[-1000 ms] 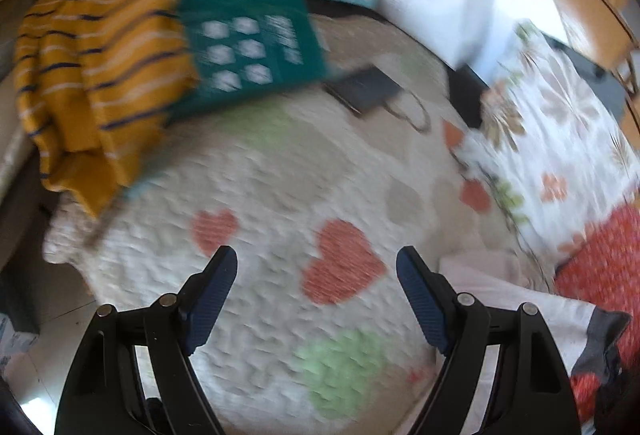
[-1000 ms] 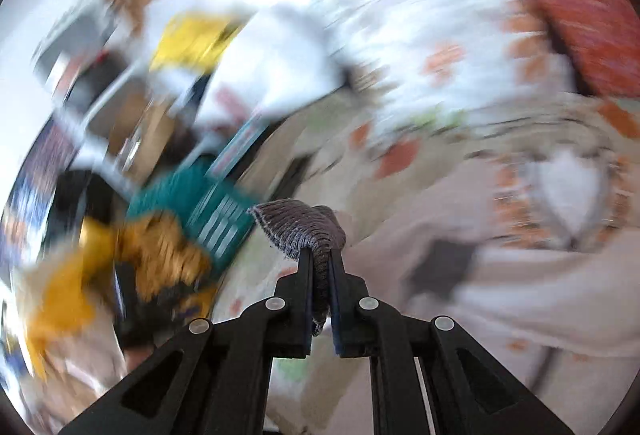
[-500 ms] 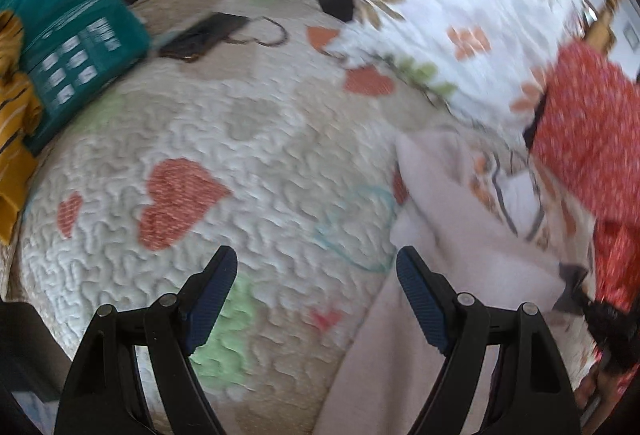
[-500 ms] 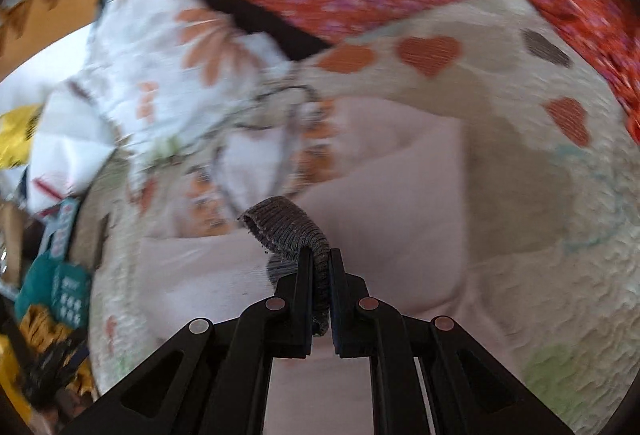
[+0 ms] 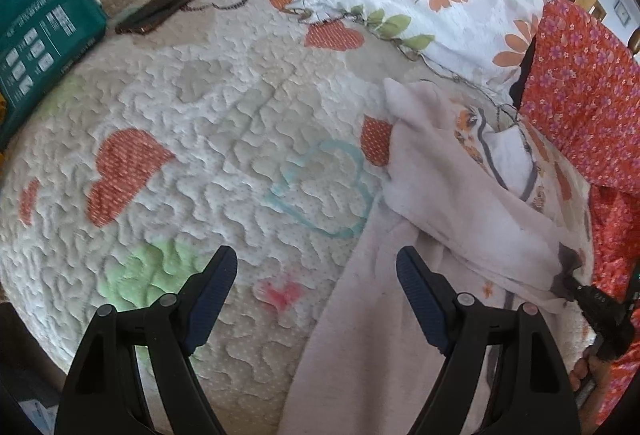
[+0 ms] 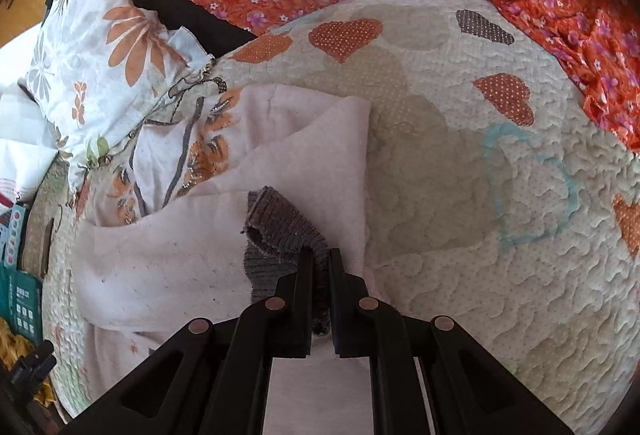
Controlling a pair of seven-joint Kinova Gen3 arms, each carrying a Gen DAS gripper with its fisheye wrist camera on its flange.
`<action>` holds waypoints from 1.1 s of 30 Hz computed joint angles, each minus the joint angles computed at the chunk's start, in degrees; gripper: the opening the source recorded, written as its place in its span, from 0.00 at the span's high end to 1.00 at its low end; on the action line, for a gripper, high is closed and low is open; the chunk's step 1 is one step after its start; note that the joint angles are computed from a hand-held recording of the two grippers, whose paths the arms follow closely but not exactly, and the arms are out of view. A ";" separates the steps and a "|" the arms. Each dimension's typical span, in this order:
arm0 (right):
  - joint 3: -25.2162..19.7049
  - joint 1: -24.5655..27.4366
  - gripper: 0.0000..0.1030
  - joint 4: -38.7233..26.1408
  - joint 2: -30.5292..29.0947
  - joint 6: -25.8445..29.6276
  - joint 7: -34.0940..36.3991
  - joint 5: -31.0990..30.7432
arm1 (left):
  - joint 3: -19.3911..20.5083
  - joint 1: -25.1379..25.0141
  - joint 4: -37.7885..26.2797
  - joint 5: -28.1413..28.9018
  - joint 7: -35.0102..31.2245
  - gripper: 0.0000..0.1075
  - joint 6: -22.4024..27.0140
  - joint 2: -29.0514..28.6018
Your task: Fold small clothes
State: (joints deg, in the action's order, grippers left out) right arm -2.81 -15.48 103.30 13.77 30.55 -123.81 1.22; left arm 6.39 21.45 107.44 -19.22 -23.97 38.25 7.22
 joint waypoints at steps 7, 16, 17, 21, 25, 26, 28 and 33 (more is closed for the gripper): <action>3.83 -1.23 0.89 0.46 -4.15 4.91 -2.95 1.77 | 0.16 1.39 -0.89 -1.54 1.76 0.25 0.89 0.87; -11.14 10.67 0.80 7.94 -8.61 -8.57 15.26 -10.49 | 0.10 6.25 -5.14 -5.30 4.45 0.25 3.47 5.74; -11.70 10.73 0.77 7.52 -7.37 -8.18 17.59 -11.92 | 0.11 6.88 -6.04 -5.44 4.10 0.25 4.06 6.64; -5.48 4.88 0.77 4.49 -3.11 -4.73 20.57 -14.13 | -0.28 9.03 -8.71 -5.59 2.50 0.25 5.57 9.27; -0.90 1.34 0.78 1.96 -0.48 -1.07 14.18 -8.48 | -0.89 10.93 -10.88 -5.50 1.22 0.25 6.88 10.96; -1.43 2.18 0.78 2.18 -0.53 -1.41 13.16 -8.21 | -0.97 11.14 -11.09 -5.29 0.82 0.25 6.86 11.07; 0.10 0.68 0.78 2.16 -0.95 -1.05 9.46 -4.86 | -1.00 11.43 -11.45 -4.70 0.01 0.25 6.60 11.11; 1.23 0.80 0.64 3.97 -2.83 -1.68 4.42 -1.69 | -2.15 15.00 -13.26 -7.93 1.70 0.25 8.54 11.89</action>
State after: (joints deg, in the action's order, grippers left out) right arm -1.59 -14.68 107.27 10.93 28.87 -119.39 -0.46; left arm 4.23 36.45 94.17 -27.15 -22.27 46.79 19.11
